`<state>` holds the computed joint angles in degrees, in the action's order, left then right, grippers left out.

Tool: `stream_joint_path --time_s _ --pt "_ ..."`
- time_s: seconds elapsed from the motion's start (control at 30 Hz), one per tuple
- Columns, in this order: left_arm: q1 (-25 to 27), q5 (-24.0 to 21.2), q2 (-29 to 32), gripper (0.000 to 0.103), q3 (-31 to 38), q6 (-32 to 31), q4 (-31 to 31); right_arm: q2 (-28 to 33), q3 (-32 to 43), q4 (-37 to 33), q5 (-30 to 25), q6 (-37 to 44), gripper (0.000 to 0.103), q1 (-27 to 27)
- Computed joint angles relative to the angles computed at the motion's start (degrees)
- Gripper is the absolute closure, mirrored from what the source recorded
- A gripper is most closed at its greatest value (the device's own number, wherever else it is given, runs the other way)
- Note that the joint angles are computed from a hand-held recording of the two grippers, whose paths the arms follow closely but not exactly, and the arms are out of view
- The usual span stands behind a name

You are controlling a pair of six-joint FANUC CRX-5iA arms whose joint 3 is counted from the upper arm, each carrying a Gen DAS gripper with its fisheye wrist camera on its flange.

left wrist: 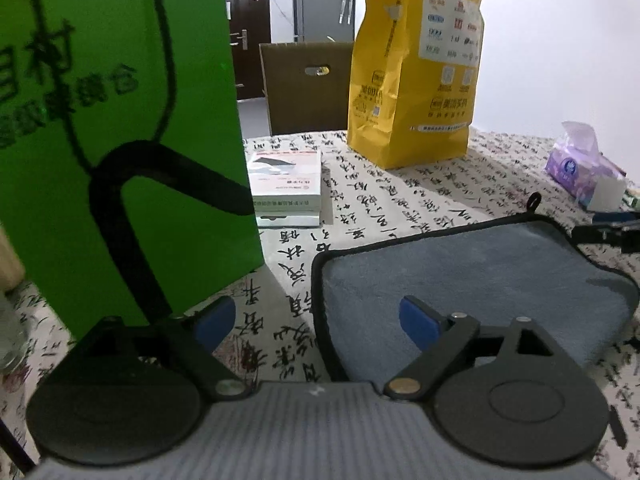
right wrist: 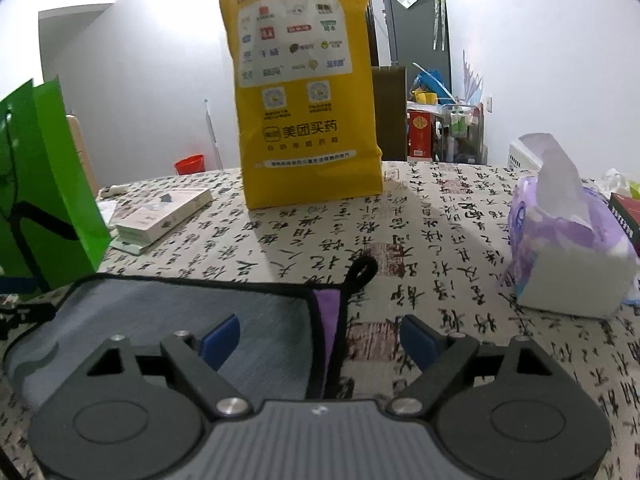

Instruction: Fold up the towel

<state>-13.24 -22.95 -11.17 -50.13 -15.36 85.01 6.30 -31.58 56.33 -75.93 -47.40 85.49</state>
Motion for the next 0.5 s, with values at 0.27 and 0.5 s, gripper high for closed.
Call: stream_joint_path --time_s 0.27,0.5 --pt "5.24 -5.13 -6.97 0.010 -3.40 4.03 -5.45 2.53 4.78 -2.54 -5.00 2.08 0.015 4.52" --pt "10.66 -10.73 -12.36 0.008 -6.46 6.25 -8.76 4.84 8.80 -3.47 -9.72 2.28 0.010 8.20"
